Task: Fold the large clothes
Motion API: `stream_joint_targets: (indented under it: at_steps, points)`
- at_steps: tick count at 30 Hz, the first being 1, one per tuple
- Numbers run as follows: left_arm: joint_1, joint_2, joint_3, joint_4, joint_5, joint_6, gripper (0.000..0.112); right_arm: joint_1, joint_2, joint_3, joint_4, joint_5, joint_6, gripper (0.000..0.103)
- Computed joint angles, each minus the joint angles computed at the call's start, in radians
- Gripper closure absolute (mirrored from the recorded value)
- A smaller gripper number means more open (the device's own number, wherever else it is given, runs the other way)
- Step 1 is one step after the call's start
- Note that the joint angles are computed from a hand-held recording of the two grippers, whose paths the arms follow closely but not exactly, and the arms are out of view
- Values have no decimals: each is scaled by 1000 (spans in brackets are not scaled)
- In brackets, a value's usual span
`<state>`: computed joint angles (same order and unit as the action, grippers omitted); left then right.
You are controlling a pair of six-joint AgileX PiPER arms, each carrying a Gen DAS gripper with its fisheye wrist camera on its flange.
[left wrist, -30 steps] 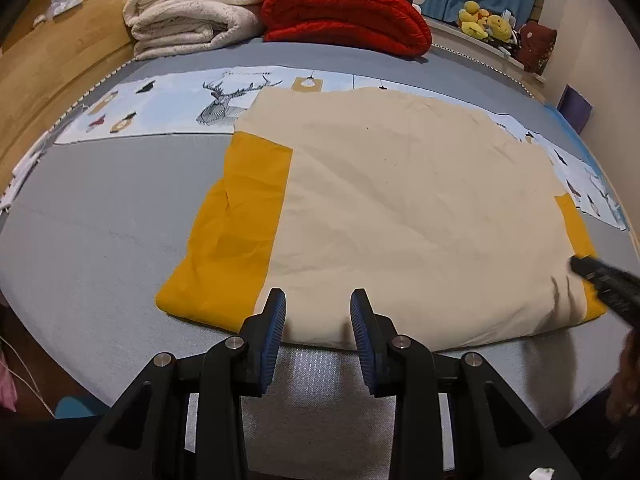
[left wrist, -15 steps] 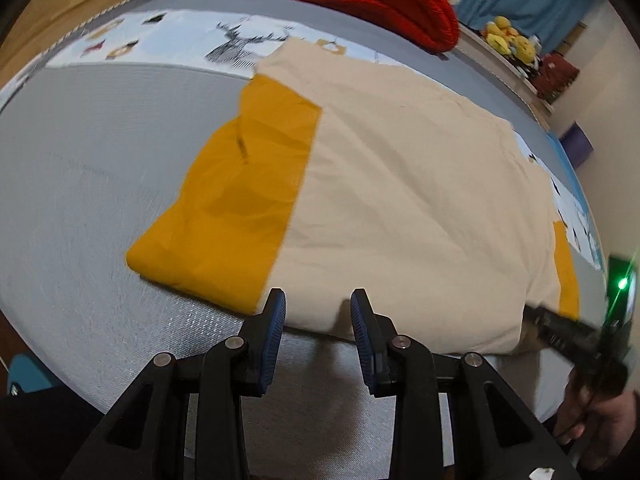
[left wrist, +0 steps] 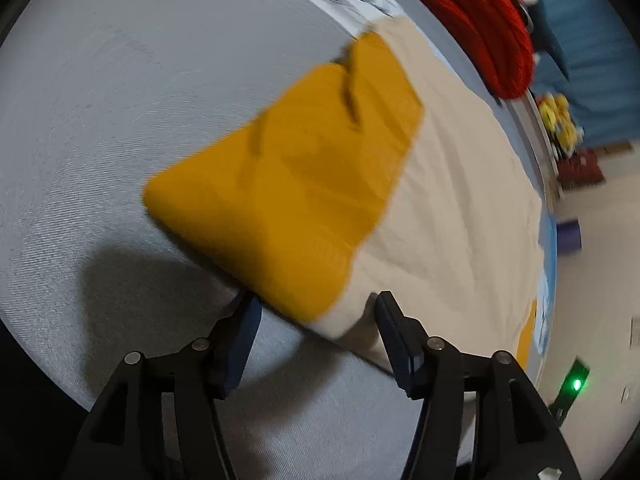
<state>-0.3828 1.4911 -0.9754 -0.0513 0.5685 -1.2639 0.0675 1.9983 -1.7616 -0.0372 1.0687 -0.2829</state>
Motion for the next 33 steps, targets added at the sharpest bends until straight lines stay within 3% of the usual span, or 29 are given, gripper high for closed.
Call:
stream_joint_targets:
  at_steps: [11, 14, 21, 29, 33]
  points:
    - [38, -78, 190, 108, -275, -213, 56, -4, 20, -34, 4, 23, -16, 64]
    - [27, -58, 176, 201, -298, -314, 56, -7, 23, -39, 8, 27, -22, 64]
    - [-3, -14, 141, 415, -302, -549, 70, -7, 19, -31, 6, 19, -31, 64]
    - [18, 14, 142, 394, -366, -536, 73, -1, 6, -6, -5, -6, -21, 64]
    - [21, 12, 137, 370, -380, -488, 95, 3, -9, 15, -10, -20, -21, 64]
